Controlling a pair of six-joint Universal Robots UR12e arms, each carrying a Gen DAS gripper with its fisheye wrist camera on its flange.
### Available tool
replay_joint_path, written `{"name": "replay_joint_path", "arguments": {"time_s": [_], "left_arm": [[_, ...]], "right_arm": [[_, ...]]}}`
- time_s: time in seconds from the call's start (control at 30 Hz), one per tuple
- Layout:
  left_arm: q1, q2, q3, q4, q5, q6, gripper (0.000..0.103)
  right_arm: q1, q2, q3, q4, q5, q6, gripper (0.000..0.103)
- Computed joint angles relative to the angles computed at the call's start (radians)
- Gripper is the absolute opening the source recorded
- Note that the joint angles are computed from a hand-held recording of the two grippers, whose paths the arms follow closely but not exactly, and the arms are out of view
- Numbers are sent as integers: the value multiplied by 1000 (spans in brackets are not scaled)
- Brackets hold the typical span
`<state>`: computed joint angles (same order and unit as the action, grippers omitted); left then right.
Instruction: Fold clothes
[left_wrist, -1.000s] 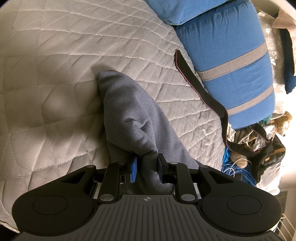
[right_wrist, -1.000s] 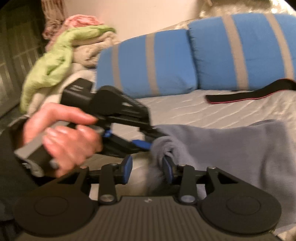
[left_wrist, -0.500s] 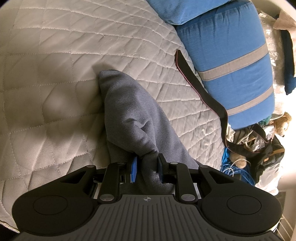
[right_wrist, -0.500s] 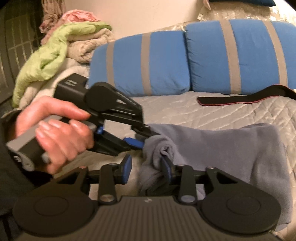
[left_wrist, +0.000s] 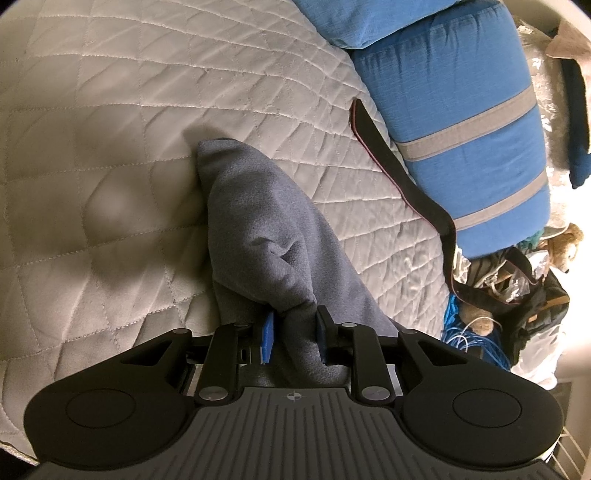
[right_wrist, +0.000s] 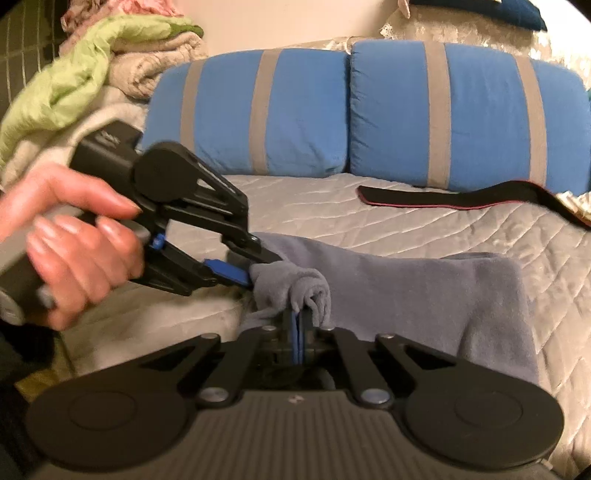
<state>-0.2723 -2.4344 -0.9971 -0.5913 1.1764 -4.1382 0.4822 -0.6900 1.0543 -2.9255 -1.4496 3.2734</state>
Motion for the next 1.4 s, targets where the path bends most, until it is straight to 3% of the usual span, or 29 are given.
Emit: {"name": "replay_joint_path", "arguments": {"time_s": [0.2,0.33,0.4,0.53,0.57,0.6,0.63,0.67,0.77,0.9,1.0,1.03,1.07,1.1,1.13,1.27,1.4], "left_arm": [[0,-3,1,7,-1,-11,22],[-1,-4,3,7,2,-9,22],[-1,-4,3,2,10,-7,22],[-1,-4,4,-2,9,-4,22],[-2,-4,6,-5,10,-2,22],[-2,-3,7,-7,10,0,22],[-2,-4,7,-8,11,0,22],[-2,-4,8,-8,11,0,22],[-2,-4,7,-6,9,1,22],[-1,-4,1,7,2,-5,22],[-2,-4,3,7,5,-1,22],[-3,-5,4,5,6,1,22],[-3,-5,5,5,7,1,22],[-3,-6,6,5,8,0,22],[-3,-6,6,4,8,-1,22],[-4,-9,9,7,7,-5,22],[-4,-11,12,9,10,-10,23]], "right_arm": [[-50,-17,17,23,189,137,0],[-81,-19,28,-22,298,267,0],[-91,-20,36,-55,305,316,1],[-71,-29,54,-115,201,182,7],[-63,-28,53,-125,183,142,12],[-52,-26,51,-131,149,78,20],[-39,-22,47,-141,109,-4,38],[-26,-17,43,-156,72,-93,48],[7,4,21,-173,-19,-354,57],[45,44,-35,-159,-119,-673,56],[59,78,-86,-119,-171,-834,55],[62,87,-98,-112,-190,-880,45],[65,93,-103,-110,-205,-918,24],[68,99,-109,-109,-221,-956,19],[69,101,-111,-106,-229,-982,10],[69,95,-93,-120,-234,-1026,6],[61,81,-75,-120,-206,-975,3]]}}
